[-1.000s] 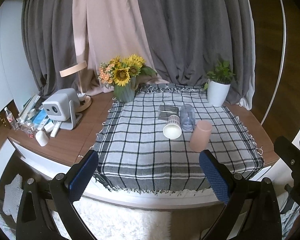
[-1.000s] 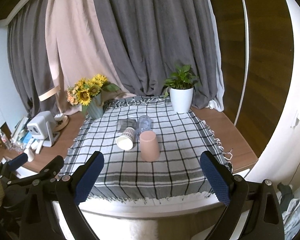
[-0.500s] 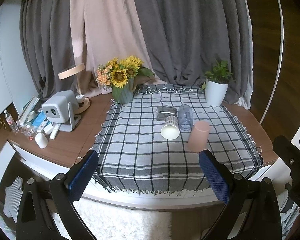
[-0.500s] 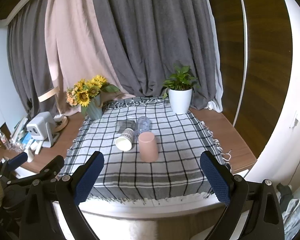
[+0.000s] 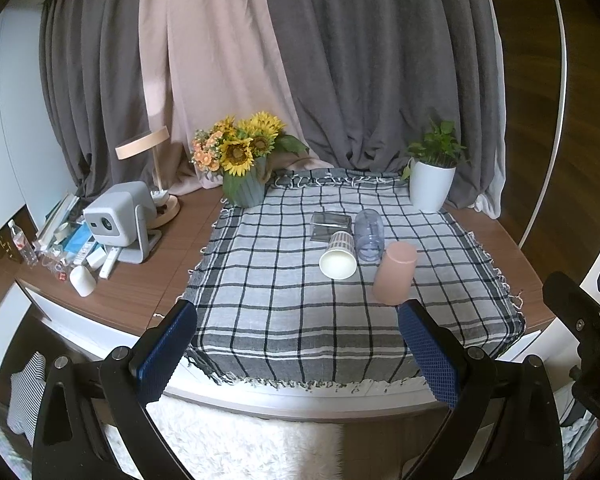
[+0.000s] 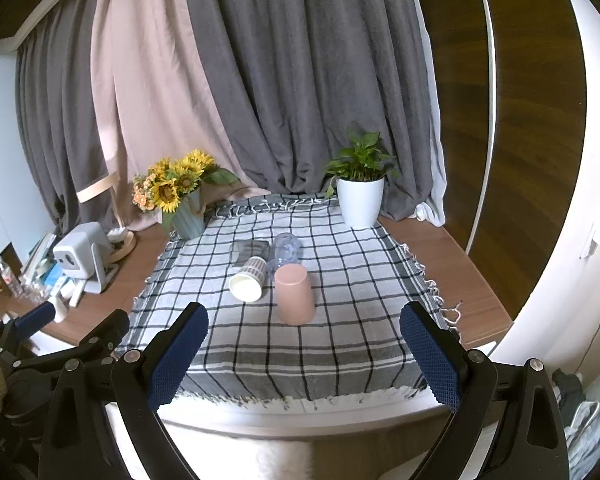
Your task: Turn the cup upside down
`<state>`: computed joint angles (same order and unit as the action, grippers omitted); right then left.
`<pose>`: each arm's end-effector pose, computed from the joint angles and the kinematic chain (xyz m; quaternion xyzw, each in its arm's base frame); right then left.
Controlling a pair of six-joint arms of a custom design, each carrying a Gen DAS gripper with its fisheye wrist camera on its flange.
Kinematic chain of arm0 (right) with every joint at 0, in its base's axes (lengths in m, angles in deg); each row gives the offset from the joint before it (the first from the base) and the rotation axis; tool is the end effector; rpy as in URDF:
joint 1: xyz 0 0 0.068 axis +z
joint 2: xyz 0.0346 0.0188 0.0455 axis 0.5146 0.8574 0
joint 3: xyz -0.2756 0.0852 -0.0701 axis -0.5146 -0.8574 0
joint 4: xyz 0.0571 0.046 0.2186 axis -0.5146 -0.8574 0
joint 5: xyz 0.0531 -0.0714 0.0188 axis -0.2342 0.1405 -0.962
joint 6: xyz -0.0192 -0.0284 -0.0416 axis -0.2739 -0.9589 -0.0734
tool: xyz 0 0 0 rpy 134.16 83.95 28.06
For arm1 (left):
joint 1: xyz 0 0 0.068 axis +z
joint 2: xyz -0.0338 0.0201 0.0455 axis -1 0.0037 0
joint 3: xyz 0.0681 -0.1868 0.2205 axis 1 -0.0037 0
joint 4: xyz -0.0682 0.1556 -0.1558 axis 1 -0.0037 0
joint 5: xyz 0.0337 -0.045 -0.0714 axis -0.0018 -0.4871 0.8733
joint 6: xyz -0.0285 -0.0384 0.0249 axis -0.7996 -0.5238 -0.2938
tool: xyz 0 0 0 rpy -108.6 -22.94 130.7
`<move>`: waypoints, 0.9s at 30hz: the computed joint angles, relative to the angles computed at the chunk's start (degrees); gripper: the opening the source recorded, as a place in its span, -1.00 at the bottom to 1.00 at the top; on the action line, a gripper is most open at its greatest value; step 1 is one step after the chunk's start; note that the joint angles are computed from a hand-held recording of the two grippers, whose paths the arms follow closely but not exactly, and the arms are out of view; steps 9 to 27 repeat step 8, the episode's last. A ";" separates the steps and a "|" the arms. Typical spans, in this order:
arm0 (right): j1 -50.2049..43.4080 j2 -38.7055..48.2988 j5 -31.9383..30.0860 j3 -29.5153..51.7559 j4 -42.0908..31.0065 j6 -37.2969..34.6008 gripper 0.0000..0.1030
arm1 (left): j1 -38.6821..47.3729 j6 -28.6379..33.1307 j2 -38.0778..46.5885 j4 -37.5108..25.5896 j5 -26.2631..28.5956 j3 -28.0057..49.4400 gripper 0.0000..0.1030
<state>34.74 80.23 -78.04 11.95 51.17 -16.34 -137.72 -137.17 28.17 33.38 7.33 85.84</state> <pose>0.2071 0.0160 0.3756 -0.0187 0.8781 0.0572 0.4746 0.1690 -0.1494 0.3584 -0.0956 0.8907 0.0748 0.4381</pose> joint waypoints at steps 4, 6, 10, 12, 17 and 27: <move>-1.12 0.12 -0.92 0.03 -0.14 -0.54 0.88 | -0.05 0.19 -0.03 0.12 -0.02 -0.01 0.99; -1.65 0.25 -1.33 -0.06 0.06 -0.89 0.88 | 0.06 0.34 0.15 0.03 -0.05 0.14 0.99; -2.04 0.38 -1.72 -0.02 0.06 -1.11 0.88 | 0.45 0.64 0.26 0.34 0.45 0.22 0.99; -2.04 0.38 -1.72 -0.02 0.06 -1.11 0.88 | 0.45 0.64 0.26 0.34 0.45 0.22 0.99; -2.04 0.38 -1.72 -0.02 0.06 -1.11 0.88 | 0.45 0.64 0.26 0.34 0.45 0.22 0.99; -2.04 0.38 -1.72 -0.02 0.06 -1.11 0.88 | 0.45 0.64 0.26 0.34 0.45 0.22 0.99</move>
